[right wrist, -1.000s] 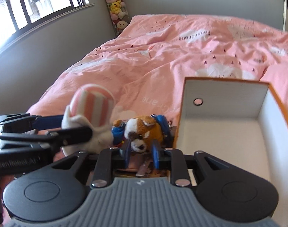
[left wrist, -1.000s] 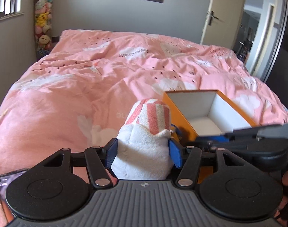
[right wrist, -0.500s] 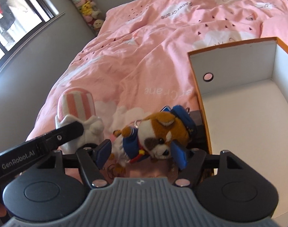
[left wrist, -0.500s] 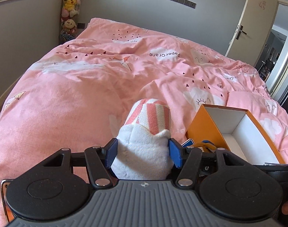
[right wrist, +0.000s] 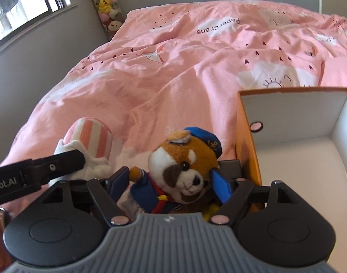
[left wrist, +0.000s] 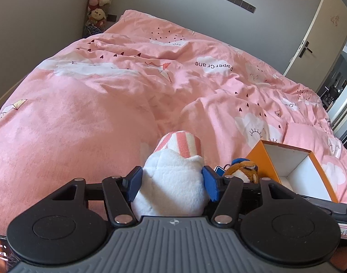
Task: Organize objects
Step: 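Carry both plushes up and over the open orange box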
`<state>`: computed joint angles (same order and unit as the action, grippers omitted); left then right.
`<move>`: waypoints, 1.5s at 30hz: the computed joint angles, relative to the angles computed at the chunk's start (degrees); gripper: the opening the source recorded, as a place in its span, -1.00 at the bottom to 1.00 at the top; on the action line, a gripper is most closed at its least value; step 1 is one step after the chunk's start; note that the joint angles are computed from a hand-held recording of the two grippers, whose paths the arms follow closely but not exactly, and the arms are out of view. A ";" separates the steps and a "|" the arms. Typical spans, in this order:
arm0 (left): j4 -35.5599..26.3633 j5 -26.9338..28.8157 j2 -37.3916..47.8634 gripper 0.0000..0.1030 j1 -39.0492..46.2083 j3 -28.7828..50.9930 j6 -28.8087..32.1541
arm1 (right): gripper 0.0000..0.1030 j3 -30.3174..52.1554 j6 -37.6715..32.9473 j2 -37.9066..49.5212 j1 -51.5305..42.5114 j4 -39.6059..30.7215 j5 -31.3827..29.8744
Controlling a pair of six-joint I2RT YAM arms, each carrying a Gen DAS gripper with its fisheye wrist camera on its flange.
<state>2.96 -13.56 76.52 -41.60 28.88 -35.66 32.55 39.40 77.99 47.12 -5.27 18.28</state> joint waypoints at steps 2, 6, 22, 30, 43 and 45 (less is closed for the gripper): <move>0.53 0.31 1.15 0.27 0.31 0.33 0.26 | 0.54 0.87 -1.59 1.50 -0.38 0.50 -0.24; 0.72 1.22 1.96 0.27 1.40 0.45 -0.03 | 0.61 1.93 -4.46 3.91 -1.49 1.71 -1.52; -11.03 3.85 0.97 0.44 0.80 3.69 5.31 | 0.56 6.04 -16.00 8.92 -4.43 0.07 -5.10; -15.50 -2.12 5.61 0.52 -6.72 6.54 10.90 | 0.38 2.87 -21.07 2.24 -6.18 -0.16 -9.78; -9.48 -11.55 -2.26 0.24 -16.11 5.43 -1.17 | 0.39 -0.25 -35.81 -25.81 -12.71 -14.43 -14.14; -7.91 -11.83 -2.43 0.24 -17.46 6.54 -2.19 | 0.39 0.35 -39.48 -30.84 -15.93 -19.50 -15.03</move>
<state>-4.94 -25.39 74.09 -59.06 35.42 -37.85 32.90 -0.08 47.15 31.19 -24.77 3.25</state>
